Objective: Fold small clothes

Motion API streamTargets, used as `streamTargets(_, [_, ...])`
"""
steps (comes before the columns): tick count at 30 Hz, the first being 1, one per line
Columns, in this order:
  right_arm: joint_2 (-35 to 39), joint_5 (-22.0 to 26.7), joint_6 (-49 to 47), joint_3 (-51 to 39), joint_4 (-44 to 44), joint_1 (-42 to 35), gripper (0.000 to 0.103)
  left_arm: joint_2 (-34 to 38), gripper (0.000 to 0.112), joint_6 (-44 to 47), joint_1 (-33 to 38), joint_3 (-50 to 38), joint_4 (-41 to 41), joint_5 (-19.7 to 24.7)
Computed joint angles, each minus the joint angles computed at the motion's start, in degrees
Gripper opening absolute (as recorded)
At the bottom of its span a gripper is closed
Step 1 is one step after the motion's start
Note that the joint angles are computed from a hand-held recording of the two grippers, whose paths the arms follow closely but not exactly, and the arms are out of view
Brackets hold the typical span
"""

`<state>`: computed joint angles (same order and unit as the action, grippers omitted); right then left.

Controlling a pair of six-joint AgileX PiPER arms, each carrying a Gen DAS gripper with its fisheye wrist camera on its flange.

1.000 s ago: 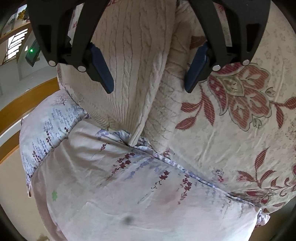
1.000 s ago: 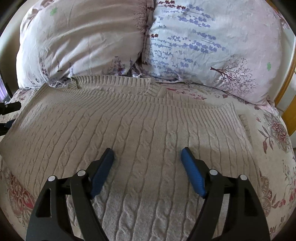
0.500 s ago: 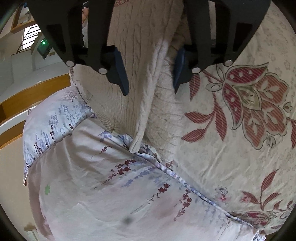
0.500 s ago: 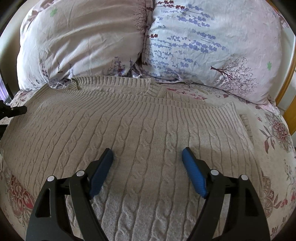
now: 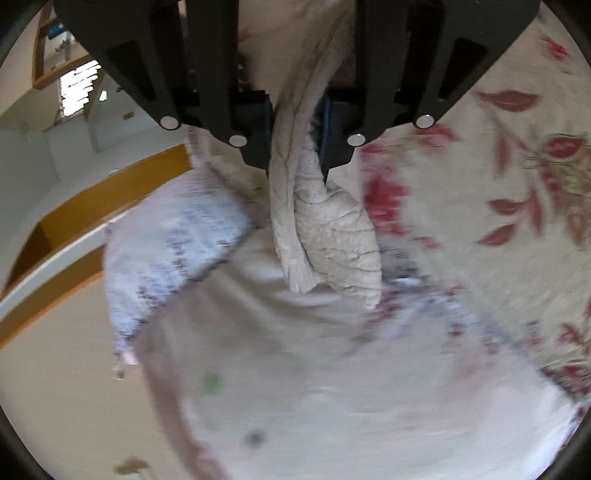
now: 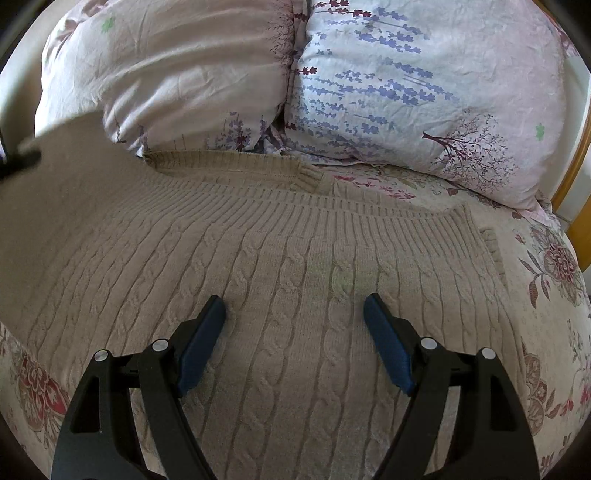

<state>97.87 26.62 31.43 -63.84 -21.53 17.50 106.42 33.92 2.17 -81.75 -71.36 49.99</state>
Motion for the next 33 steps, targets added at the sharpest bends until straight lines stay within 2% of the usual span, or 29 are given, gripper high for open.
streamTargets(5, [0.51, 0.22, -0.19, -0.63, -0.2, 0.04, 0.081, 0.54, 0.017, 0.17, -6.01, -3.4, -4.23, -0.11])
streamTargets(7, [-0.07, 0.43, -6.0, -0.94, 5.42, -1.39, 0.081, 1.94, 0.017, -1.43, -9.43, -6.26, -4.77, -0.19])
streamTargets(10, [-4.6, -1.37, -15.24, 2.75, 15.77, -5.35, 0.081, 3.69, 0.017, -2.57, -13.94, -9.09, -4.89, -1.2])
streamTargets(14, [-12.05, -2.68, -15.53, 9.15, 15.51, -11.25, 0.081, 7.92, 0.017, -4.4, -20.24, -13.6, -4.57, -2.63])
streamTargets(17, [-15.26, -2.89, -20.3, 11.72, 20.33, -17.56, 0.081, 11.62, 0.018, -6.56, -23.93, -16.28, -2.71, -4.4])
streamTargets(18, [-15.83, -2.97, -23.05, 12.23, 23.15, -19.83, 0.081, 14.34, 0.02, -9.91, -25.55, -19.14, 0.03, -4.17])
streamTargets(19, [-16.42, -2.98, -27.79, 12.75, 28.25, -22.71, 0.081, 17.72, 0.022, -14.25, -26.8, -23.33, 3.46, -2.29])
streamTargets(20, [-16.65, -2.73, -32.98, 12.95, 33.98, -25.25, 0.081, 20.2, 0.027, -16.81, -27.32, -26.57, 5.15, -0.46])
streamTargets(21, [-16.81, -1.95, -38.1, 12.92, 39.71, -27.6, 0.081, 23.23, 0.026, -18.14, -27.77, -29.5, 4.55, 2.65])
streamTargets(22, [-16.84, -0.49, -42.47, 12.59, 45.44, -29.92, 0.081, 24.13, 0.026, -17.41, -27.65, -30.13, 2.88, 4.25])
streamTargets(23, [-17.04, 0.83, -47.57, 12.8, 51.17, -32.0, 0.081, 24.55, 0.033, -15.52, -27.39, -30.27, 0.59, 6.1])
streamTargets(24, [-17.05, 2.45, -52.81, 12.81, 56.9, -34.15, 0.08, 23.78, 0.047, -13.29, -26.99, -29.59, -0.77, 7.25])
streamTargets(26, [-16.04, 7.91, -62.74, 11.86, 68.36, -38.74, 0.08, 19.66, 0.061, -7.99, -25.88, -24.78, -2.78, 5.74])
streamTargets(29, [-12.96, 18.06, -70.1, 10.03, 79.53, -43.62, 0.08, 12.06, 0.072, -3.78, -23.86, -16.73, -1.03, -0.19])
streamTargets(30, [-10.56, 22.19, -71.49, 8.68, 82.61, -44.76, 0.08, 9.56, 0.073, -5.18, -23.46, -14.31, 2.54, -3.57])
streamTargets(33, [-6.57, 27.52, -71.56, 6.5, 86.03, -44.9, 0.078, 4.52, 0.073, -11.59, -23.18, -8.27, 14.83, -11.71])
